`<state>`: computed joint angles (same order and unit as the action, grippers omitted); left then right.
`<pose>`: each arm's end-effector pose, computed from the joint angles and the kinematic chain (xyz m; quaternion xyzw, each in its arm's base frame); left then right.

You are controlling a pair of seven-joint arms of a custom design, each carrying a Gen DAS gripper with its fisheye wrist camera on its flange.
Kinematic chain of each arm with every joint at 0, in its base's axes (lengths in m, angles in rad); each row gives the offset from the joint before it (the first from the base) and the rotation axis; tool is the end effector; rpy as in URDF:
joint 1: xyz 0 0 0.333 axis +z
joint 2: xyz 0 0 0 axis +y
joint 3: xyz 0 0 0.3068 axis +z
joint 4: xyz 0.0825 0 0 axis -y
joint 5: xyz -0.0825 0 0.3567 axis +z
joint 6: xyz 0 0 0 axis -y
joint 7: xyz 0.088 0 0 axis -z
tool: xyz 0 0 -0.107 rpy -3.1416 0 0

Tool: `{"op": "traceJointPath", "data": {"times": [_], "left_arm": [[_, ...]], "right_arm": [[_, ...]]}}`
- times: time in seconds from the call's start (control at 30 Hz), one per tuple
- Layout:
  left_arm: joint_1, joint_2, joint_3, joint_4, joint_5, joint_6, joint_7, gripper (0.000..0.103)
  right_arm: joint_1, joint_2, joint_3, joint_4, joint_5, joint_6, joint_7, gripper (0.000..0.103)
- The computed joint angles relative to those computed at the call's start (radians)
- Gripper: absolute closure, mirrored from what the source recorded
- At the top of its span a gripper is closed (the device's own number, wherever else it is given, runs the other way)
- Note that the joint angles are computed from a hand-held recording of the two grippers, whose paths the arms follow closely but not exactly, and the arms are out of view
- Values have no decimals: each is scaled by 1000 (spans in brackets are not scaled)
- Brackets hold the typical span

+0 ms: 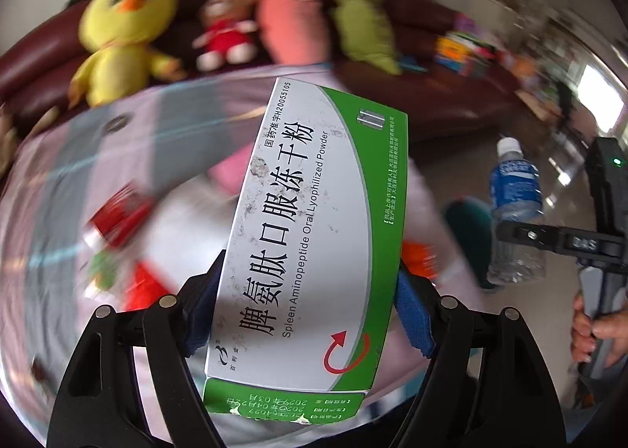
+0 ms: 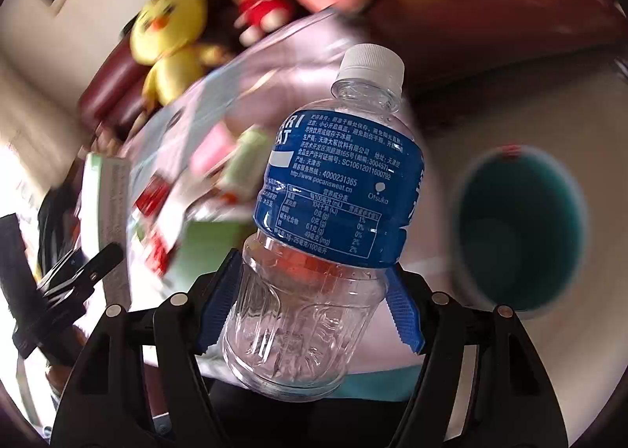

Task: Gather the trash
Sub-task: 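Carry both items over the teal bin and open both tools to drop them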

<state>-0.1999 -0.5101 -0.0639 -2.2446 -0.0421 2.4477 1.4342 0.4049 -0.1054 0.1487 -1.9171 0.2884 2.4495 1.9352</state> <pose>0.4082 -0.1166 0.6404 -0.6259 0.6976 -0.2919 0.1908 0.4663 0.2929 0.6076 -0.6777 0.6567 0.0087 0.3306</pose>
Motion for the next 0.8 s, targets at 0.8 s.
{"op": "traceJointPath", "data": {"times": [0.8], "left_arm": [[-241, 998, -213, 1027, 185, -487, 29, 21]], "right_arm": [[-202, 3, -135, -248, 143, -31, -153, 36]]}}
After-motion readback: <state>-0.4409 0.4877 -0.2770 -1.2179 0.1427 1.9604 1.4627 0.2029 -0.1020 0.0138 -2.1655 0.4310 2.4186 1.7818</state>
